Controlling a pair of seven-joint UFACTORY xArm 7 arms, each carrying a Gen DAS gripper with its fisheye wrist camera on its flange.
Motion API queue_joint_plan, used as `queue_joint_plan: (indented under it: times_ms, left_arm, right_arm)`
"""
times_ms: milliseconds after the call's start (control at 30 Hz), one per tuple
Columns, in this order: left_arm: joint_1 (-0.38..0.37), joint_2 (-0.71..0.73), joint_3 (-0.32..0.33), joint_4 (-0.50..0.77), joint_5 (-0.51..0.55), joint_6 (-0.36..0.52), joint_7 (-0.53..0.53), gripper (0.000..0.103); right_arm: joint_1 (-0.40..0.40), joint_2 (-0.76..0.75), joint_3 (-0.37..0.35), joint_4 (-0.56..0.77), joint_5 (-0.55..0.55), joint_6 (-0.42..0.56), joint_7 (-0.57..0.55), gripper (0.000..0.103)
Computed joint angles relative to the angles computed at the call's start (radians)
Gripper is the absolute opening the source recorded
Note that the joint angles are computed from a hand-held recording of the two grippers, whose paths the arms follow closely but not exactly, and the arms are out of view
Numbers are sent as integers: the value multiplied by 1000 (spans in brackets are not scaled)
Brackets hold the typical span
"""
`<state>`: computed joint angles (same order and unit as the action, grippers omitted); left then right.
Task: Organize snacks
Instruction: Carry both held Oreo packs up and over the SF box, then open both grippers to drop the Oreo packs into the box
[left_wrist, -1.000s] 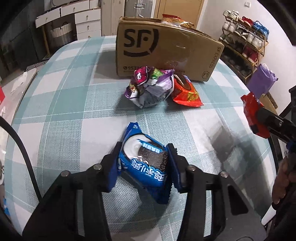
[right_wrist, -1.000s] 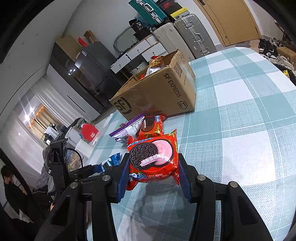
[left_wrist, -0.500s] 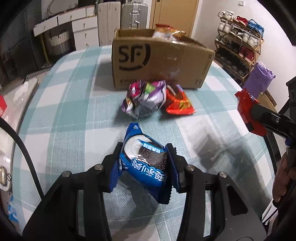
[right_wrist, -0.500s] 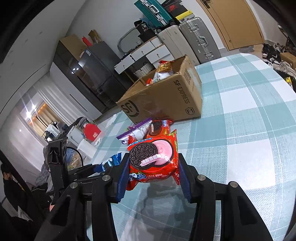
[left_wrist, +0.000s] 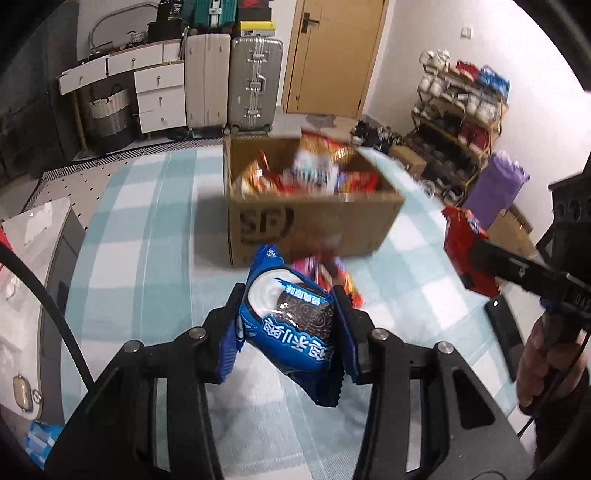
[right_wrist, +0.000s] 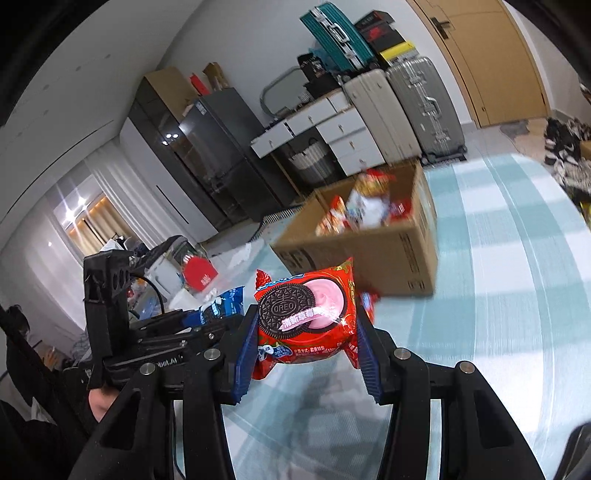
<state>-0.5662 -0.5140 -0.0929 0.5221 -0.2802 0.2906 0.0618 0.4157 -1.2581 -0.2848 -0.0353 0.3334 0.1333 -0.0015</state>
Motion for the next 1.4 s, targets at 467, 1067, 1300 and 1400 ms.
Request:
queue_joint_plan:
  times_ms: [467, 1067, 1300, 1400]
  left_arm:
    - [36, 259, 49, 430, -136, 93, 144, 42]
    - [183, 718, -112, 910, -9, 192, 60, 42]
    - [194, 820, -130, 985, 19, 193, 66, 42]
    - [196, 850, -132, 1009, 23, 200, 59, 42]
  right_arm:
    - [143, 326, -107, 357, -6, -55, -113, 49]
    - [143, 660, -156, 642, 127, 34, -317, 49]
    - [166, 711, -199, 643, 240, 16, -435, 49]
    - [176, 730, -212, 648, 286, 10, -487, 49]
